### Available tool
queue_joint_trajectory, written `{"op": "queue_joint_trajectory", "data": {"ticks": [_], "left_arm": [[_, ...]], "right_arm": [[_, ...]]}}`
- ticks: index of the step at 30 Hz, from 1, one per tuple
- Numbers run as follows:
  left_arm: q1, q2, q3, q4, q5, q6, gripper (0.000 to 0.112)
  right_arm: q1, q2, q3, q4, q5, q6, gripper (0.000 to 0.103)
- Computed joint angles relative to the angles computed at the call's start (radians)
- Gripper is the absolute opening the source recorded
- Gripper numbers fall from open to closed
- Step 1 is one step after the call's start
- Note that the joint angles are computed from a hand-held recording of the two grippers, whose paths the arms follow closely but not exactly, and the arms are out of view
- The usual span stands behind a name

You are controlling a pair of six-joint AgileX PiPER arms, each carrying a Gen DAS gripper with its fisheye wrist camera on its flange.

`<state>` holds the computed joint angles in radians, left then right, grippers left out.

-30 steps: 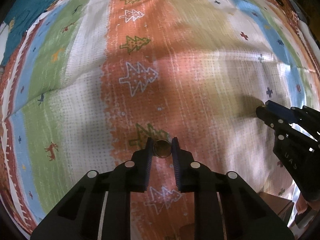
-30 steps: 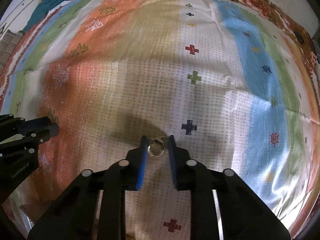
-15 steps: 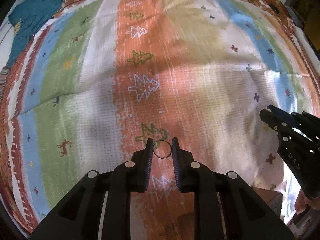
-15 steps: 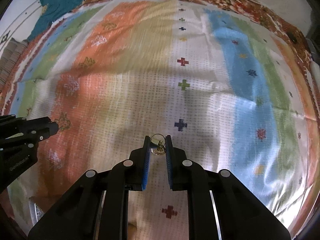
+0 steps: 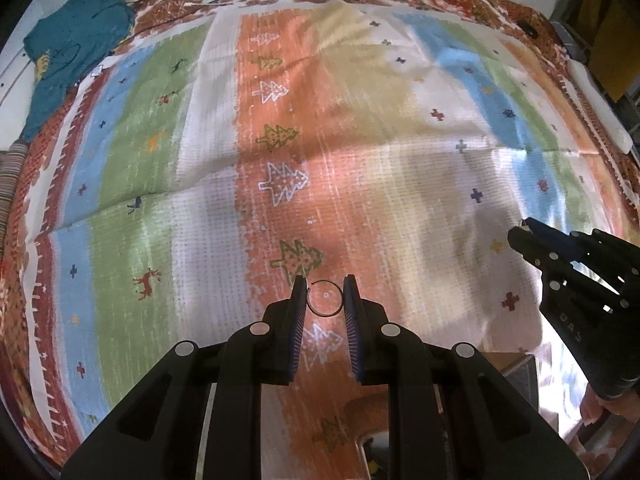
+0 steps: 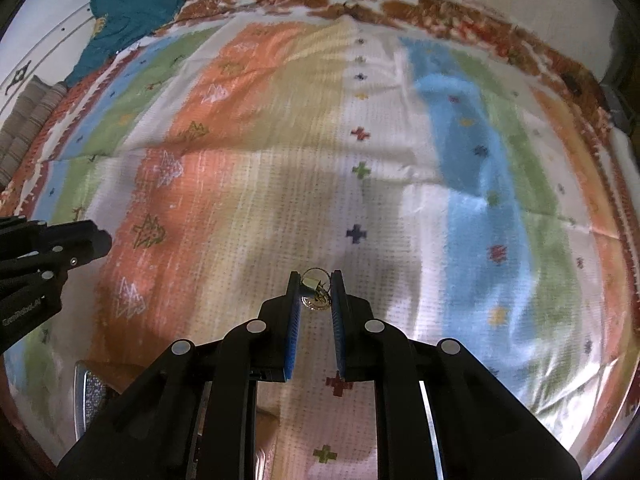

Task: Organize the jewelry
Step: 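Grasp one gold ring with the left tool while the right tool grasps the other, then carry both gold rings over the tin with both tools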

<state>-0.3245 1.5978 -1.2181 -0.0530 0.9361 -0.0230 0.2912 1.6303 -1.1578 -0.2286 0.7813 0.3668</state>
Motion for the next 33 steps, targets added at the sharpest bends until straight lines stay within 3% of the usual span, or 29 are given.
{"op": "queue_joint_trajectory", "data": {"ticks": [33], "left_arm": [[-0.073, -0.337, 0.153, -0.048, 0.022, 0.009, 0.018]], "right_arm": [[0.134, -0.266, 0.144, -0.002, 0.018, 0.045, 0.016]]}}
